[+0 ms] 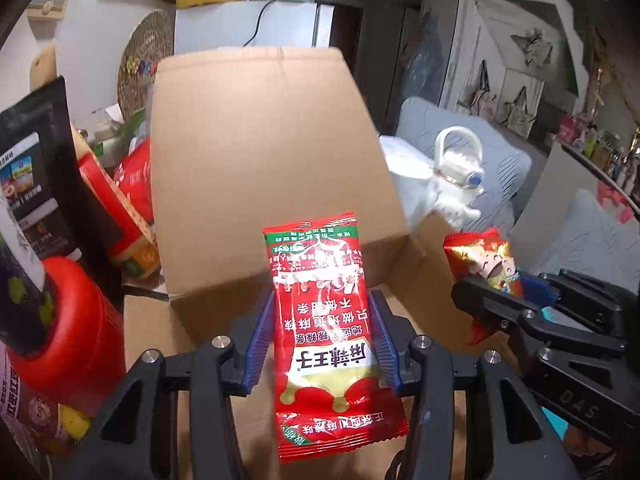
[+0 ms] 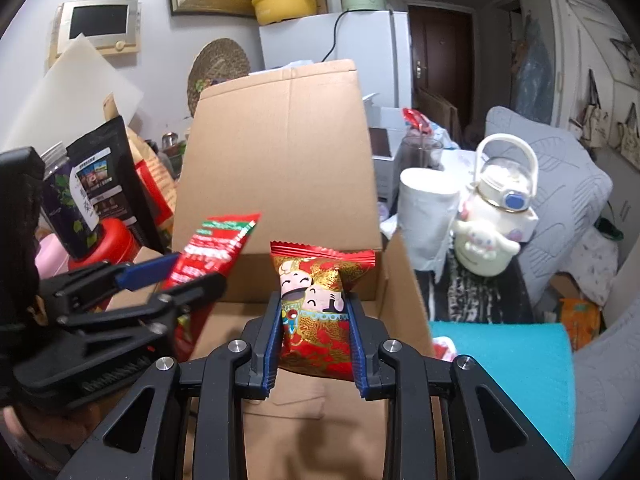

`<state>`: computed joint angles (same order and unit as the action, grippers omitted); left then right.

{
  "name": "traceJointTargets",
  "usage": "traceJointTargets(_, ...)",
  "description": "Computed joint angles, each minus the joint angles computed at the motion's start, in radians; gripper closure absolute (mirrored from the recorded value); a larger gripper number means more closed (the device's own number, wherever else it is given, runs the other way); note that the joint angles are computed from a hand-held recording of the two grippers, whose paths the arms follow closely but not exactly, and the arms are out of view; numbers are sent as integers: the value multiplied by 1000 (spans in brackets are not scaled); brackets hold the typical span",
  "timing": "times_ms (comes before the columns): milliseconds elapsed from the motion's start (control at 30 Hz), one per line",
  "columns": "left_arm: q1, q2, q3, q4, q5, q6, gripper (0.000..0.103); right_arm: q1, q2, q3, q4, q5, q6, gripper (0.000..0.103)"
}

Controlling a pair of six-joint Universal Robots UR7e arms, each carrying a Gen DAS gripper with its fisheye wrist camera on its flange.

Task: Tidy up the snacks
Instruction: 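Carry both packets over the cardboard box and release them inside, then withdraw both grippers from the box back toward the snacks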

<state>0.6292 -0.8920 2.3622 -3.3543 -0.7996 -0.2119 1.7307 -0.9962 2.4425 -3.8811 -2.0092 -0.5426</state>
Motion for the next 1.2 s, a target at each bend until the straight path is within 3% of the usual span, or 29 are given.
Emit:
traceJointTargets(367, 21, 15, -47, 196, 63, -120, 56, -6, 62, -58, 73, -96, 41, 73)
traceJointTargets(467, 12, 16, -45, 210, 95, -138, 55, -13, 54, -61, 103, -96, 67, 64)
traceJointTargets(500, 6, 20, -46, 218, 114, -142, 53, -11, 54, -60, 100, -103, 70, 62)
traceJointTargets(567, -15, 29, -43, 232, 176, -157, 39, -5, 54, -58, 92, -118, 67, 60)
traceJointTargets(633, -30, 33, -35, 212, 206, -152, 34, -4, 42, -49, 88, -111, 71, 60)
traceJointTargets(700, -32, 22, -29, 201, 190, -145, 33, 1, 34, -42, 78, -117, 72, 60)
traceJointTargets(967, -111, -73, 46, 170, 224, -167, 33, 60, -9, 17, 15, -137, 56, 60)
traceJointTargets(1200, -195, -200, 112, 327, 235, -301, 33, 168, -39, 60, -37, -217, 76, 60)
